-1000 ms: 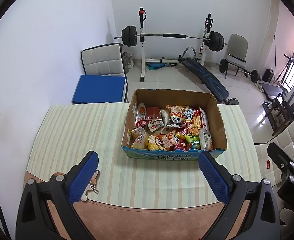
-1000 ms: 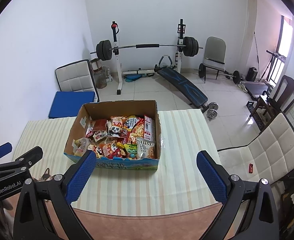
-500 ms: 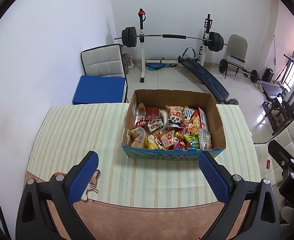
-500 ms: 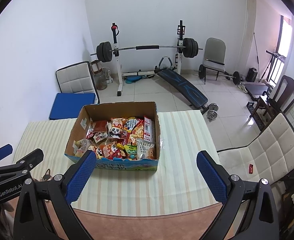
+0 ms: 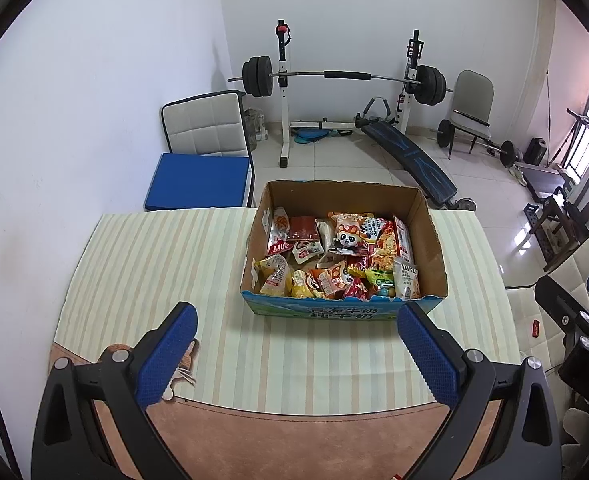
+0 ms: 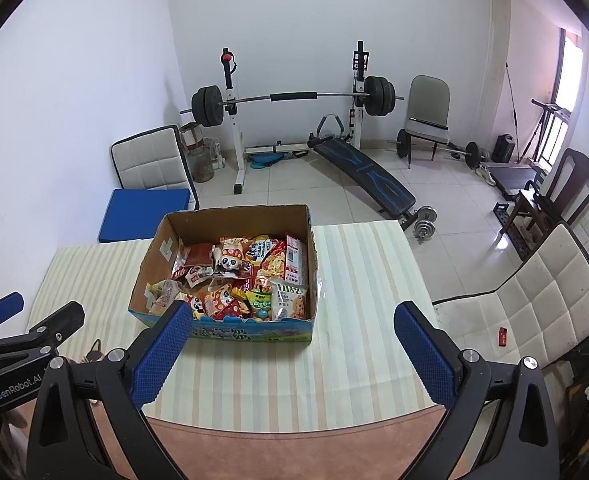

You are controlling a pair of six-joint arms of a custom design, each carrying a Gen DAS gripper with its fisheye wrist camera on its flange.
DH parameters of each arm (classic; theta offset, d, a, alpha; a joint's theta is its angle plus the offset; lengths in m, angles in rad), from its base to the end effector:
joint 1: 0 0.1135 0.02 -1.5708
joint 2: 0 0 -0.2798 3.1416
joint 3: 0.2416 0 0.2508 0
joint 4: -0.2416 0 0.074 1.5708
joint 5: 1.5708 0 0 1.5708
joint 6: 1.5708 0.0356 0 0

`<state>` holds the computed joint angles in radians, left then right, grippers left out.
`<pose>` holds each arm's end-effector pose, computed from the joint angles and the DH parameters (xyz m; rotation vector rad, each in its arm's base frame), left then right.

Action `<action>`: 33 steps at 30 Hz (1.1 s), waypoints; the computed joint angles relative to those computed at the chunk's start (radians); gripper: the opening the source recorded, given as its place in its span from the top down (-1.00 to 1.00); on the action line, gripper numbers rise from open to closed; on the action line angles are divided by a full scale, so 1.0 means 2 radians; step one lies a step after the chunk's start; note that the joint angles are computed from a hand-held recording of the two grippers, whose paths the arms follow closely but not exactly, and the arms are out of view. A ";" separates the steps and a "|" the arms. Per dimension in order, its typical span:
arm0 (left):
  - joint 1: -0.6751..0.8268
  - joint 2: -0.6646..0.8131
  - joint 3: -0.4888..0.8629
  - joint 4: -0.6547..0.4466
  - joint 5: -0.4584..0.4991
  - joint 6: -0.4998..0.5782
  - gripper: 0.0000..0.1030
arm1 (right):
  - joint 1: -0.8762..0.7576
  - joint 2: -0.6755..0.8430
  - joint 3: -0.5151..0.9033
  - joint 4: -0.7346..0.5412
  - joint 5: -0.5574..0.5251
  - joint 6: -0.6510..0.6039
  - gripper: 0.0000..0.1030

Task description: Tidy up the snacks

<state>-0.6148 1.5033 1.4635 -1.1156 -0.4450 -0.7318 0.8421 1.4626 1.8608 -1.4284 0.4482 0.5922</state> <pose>0.2455 -0.1546 0.3458 -0.2698 2.5323 0.1156 0.1750 0.1729 0.4504 -0.1517 2.4494 0.0253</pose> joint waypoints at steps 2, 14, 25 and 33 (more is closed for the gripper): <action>-0.002 0.000 0.000 0.000 -0.003 -0.002 -1.00 | 0.000 0.000 0.002 -0.002 0.000 0.000 -0.99; -0.006 0.002 0.002 0.000 -0.004 -0.002 -1.00 | -0.002 0.003 0.008 -0.004 -0.004 -0.003 -0.99; -0.003 0.001 0.004 -0.002 -0.005 0.002 -1.00 | -0.009 0.006 0.017 -0.007 -0.012 -0.008 -0.99; 0.000 0.000 0.004 -0.001 -0.006 0.007 -1.00 | -0.010 0.004 0.014 -0.006 -0.015 -0.007 -0.99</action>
